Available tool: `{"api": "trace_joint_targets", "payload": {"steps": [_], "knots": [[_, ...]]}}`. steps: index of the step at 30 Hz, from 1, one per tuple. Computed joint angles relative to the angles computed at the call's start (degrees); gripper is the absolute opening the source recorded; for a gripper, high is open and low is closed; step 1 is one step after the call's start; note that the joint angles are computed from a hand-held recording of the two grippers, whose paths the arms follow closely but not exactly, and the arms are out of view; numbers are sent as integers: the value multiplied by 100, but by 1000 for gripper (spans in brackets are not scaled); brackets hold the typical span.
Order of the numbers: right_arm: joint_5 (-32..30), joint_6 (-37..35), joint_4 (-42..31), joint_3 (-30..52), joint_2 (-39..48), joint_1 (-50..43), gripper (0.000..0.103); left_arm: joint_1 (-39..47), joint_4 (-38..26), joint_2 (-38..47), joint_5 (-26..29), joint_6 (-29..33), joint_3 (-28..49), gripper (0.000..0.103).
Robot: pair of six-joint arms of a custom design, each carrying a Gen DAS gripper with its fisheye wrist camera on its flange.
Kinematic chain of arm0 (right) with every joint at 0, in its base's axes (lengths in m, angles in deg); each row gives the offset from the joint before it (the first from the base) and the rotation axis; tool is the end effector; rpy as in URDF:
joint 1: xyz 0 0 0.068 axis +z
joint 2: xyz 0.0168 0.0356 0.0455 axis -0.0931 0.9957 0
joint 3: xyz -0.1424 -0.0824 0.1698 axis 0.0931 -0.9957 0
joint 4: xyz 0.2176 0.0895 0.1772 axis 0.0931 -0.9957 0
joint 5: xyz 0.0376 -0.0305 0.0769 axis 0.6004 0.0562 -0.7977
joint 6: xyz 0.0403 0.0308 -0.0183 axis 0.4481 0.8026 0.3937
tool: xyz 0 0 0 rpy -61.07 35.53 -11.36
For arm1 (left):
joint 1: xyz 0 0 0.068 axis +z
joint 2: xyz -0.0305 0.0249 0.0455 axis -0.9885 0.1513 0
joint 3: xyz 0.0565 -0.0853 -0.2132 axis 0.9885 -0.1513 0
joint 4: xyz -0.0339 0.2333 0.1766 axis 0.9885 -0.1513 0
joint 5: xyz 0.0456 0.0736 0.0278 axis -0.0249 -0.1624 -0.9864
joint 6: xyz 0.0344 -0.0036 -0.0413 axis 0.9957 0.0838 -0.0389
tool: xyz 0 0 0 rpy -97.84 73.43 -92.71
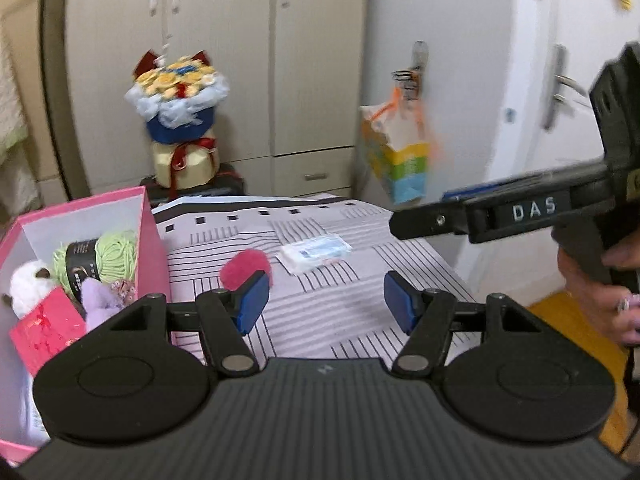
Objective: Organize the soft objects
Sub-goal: 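Move both grippers toward the pink pom-pom and wet-wipe pack, then close the left gripper on the pink pom-pom while the right gripper grasps the wet-wipe pack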
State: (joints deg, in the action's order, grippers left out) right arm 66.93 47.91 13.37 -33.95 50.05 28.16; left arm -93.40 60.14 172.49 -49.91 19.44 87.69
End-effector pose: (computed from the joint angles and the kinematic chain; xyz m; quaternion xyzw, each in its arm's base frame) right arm 0.2927 0.1808 0.0722 0.0226 0.8733 0.1181 0.4721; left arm 0.3401 -0.0891 0.0669 0.2857 0.8183 -0.2013 0.4564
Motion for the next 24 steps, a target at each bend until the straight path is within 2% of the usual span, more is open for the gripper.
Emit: {"api": "trace_joint_targets", "payload": {"steps": [4,11,13,17,20,22,24], "knots": [[-597,-338,501,553,1040,-627,88,-280,278,561,-532,-734,560,63],[-1165,-1152,1733,1360,2763,-1152,88,-622,-686,1844,-1373,-1599,2353,61],[-1241,-1319,1578,1714,3063,-1160,88,-691,-835,2204,-1577,-1886,2778,61],[-1296,-1204,1095,2518,3575,-1171,90,-842,-1063,2834,-2052,-2099,3478,61],[-959,-1384,738,3058,3939,-1120,94,-980,-849,3051,-2584,-2303,3598,61],[-629,-1528,559,3303,4108,-1039,94,-1023,-669,3175,-2643,-2133,3668,61],[-715,-1537,563,3359,4169,-1061,94,-996,-846,3337,-2551,-2208,3933,62]]}}
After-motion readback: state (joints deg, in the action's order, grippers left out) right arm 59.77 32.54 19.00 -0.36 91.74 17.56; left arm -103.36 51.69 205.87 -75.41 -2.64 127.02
